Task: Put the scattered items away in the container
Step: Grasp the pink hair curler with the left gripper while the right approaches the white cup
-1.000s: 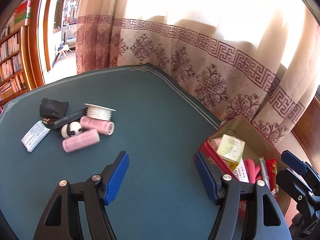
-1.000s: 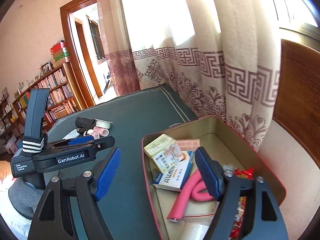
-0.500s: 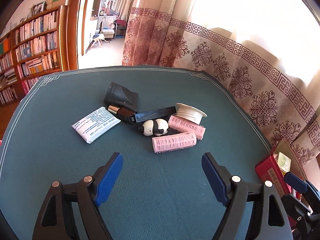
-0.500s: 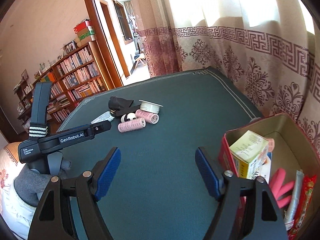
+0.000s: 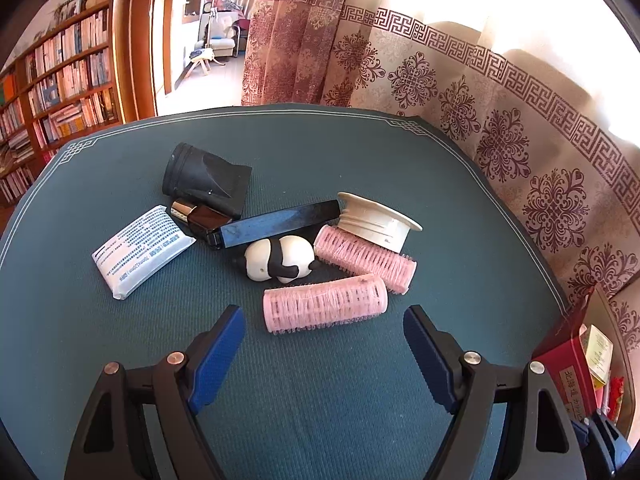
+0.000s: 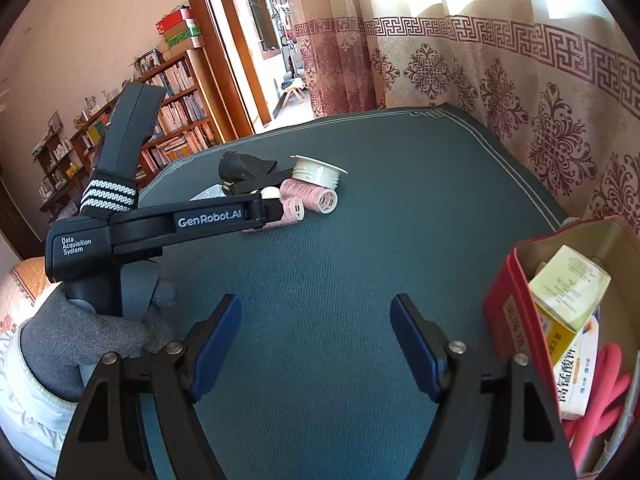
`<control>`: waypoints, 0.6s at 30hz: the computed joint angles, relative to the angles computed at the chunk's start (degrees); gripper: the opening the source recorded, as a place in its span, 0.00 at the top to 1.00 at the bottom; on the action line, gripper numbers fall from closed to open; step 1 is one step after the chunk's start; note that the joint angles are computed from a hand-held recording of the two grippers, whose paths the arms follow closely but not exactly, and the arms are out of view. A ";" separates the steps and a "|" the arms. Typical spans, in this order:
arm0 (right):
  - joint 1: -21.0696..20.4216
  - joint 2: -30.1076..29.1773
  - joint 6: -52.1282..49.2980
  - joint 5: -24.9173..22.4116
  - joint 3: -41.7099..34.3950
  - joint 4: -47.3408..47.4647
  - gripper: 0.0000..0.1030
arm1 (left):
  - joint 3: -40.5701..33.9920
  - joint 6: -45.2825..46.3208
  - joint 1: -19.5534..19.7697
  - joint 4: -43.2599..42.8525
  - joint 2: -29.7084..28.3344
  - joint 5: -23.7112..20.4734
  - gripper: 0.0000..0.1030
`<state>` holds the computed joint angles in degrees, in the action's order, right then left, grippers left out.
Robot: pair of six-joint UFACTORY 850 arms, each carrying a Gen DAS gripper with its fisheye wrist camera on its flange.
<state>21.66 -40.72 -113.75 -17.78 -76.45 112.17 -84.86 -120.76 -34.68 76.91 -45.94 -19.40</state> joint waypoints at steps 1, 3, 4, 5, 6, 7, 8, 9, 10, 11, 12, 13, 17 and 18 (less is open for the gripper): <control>-0.03 -0.30 0.76 -0.05 -0.23 -1.01 0.22 | -1.04 1.77 -0.10 -1.76 -0.70 -0.74 0.20; -0.15 -0.81 2.45 -0.30 -0.67 -3.01 0.22 | -2.90 4.80 -0.24 -4.66 -1.96 -2.16 0.20; -0.22 -1.04 2.88 -0.40 -0.84 -3.47 0.22 | -3.70 6.00 -0.28 -5.92 -2.53 -2.80 0.20; -0.27 -1.20 2.74 -0.40 -0.94 -3.34 0.22 | -4.45 6.92 -0.24 -6.92 -3.08 -3.10 0.20; -0.35 -1.35 2.69 -0.43 -1.03 -3.25 0.22 | -5.00 7.44 -0.16 -7.50 -3.52 -3.24 0.19; -0.42 -1.53 3.37 -0.57 -1.18 -3.79 0.22 | -5.40 7.68 -0.07 -7.72 -3.87 -3.37 0.20; -0.49 -1.70 4.27 -0.73 -1.34 -4.59 0.22 | -5.70 7.82 0.01 -7.74 -4.18 -3.55 0.20; -0.51 -1.81 4.91 -0.75 -1.49 -5.21 0.22 | -5.92 8.05 0.08 -7.91 -4.42 -3.86 0.20; -0.52 -1.86 4.97 -0.75 -1.51 -5.32 0.22 | -5.89 7.56 0.25 -7.44 -4.52 -3.64 0.20; -0.49 -1.87 4.95 -0.71 -1.53 -5.36 0.22 | -5.38 6.33 0.48 -6.32 -4.41 -2.87 0.20; -0.43 -1.89 4.93 -0.63 -1.56 -5.39 0.22 | -4.87 5.02 0.67 -5.16 -4.28 -2.25 0.20; -0.38 -1.89 4.92 -0.53 -1.58 -5.43 0.22 | -4.16 3.02 0.83 -3.22 -4.03 -1.65 0.26; -0.15 -1.90 5.25 0.18 -1.68 -5.64 0.22 | -1.14 -4.33 1.00 4.43 -2.46 0.10 0.28; -0.13 -2.06 5.87 0.31 -1.99 -6.11 0.22 | -0.30 -6.47 0.98 6.61 -1.96 0.31 0.28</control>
<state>21.52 -42.78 -107.88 -17.46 -78.43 106.06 -85.17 -127.23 -33.70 83.52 -47.89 -19.08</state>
